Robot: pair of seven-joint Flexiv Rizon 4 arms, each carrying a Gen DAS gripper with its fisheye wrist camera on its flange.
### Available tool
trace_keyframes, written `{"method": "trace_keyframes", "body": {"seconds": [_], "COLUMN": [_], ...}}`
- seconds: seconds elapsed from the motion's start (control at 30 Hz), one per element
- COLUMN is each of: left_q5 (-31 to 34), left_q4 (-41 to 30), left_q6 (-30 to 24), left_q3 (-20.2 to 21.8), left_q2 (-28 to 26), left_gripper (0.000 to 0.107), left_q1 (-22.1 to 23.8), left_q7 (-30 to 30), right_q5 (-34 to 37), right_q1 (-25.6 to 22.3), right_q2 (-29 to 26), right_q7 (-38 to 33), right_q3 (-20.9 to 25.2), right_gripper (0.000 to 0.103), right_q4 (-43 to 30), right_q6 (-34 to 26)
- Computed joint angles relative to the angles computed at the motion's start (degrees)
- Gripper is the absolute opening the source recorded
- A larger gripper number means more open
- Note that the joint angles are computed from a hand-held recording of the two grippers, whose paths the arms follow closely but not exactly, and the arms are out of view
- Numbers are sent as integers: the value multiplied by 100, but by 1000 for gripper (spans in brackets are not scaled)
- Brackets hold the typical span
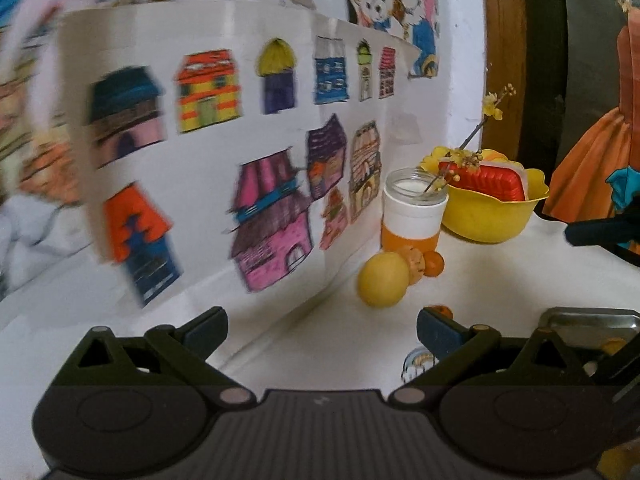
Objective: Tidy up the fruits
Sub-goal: 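Withdraw both tools from the tray and move toward the fruits beside the jar, then grasp the yellow lemon with the left tool while the right tool grasps a small orange fruit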
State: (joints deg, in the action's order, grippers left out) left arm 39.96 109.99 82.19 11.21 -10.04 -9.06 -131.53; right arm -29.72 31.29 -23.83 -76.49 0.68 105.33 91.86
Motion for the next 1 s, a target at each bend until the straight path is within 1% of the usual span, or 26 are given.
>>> {"method": "trace_keyframes", "body": {"seconds": [0.07, 0.1, 0.2, 0.27, 0.33, 0.4, 0.47, 0.57, 0.7, 0.77, 0.9, 1.0], "left_q5": [-20, -67, -249, -433, -743, -1126, -1440, -1791, -2127, -2258, -2471, -2648], "left_q4": [-183, -263, -467, -539, -522, -397, -286, -189, -224, -281, -363, -437], "left_q6": [76, 77, 136, 285, 554, 913, 1211, 1583, 1773, 1849, 1986, 2056], "left_q3": [-25, -17, 74, 136, 64, -191, -422, -740, -1232, -1339, -1745, -1798], "left_q2": [-247, -360, -695, -904, -1093, -1241, -1378, -1566, -1813, -1939, -2164, -2312], "left_gripper": [102, 102, 102, 102, 102, 102, 102, 102, 102, 102, 102, 102], "left_q1": [17, -1, -96, -126, -19, 258, 491, 805, 1217, 1285, 1563, 1554], "left_q7": [71, 136, 314, 446, 675, 947, 1096, 1292, 1656, 1827, 2213, 2466], "right_q5": [96, 201, 527, 779, 973, 1081, 1212, 1368, 1530, 1595, 1639, 1642], "right_q1": [-260, -471, -727, -828, -852, -819, -870, -877, -849, -832, -734, -676], "right_q2": [-225, -365, -661, -837, -994, -1101, -1236, -1391, -1572, -1649, -1757, -1812], "right_q7": [-220, -407, -669, -789, -867, -939, -1093, -1258, -1379, -1422, -1412, -1402], "right_q3": [317, 596, 974, 1140, 1198, 1176, 1272, 1311, 1318, 1308, 1191, 1137], "right_gripper": [102, 102, 102, 102, 102, 102, 102, 99, 92, 88, 83, 80], "right_q4": [-241, -406, -745, -965, -1146, -1245, -1405, -1628, -1920, -2037, -2185, -2261], "right_q6": [-156, -314, -731, -979, -1156, -1227, -1332, -1442, -1615, -1691, -1839, -1956]}}
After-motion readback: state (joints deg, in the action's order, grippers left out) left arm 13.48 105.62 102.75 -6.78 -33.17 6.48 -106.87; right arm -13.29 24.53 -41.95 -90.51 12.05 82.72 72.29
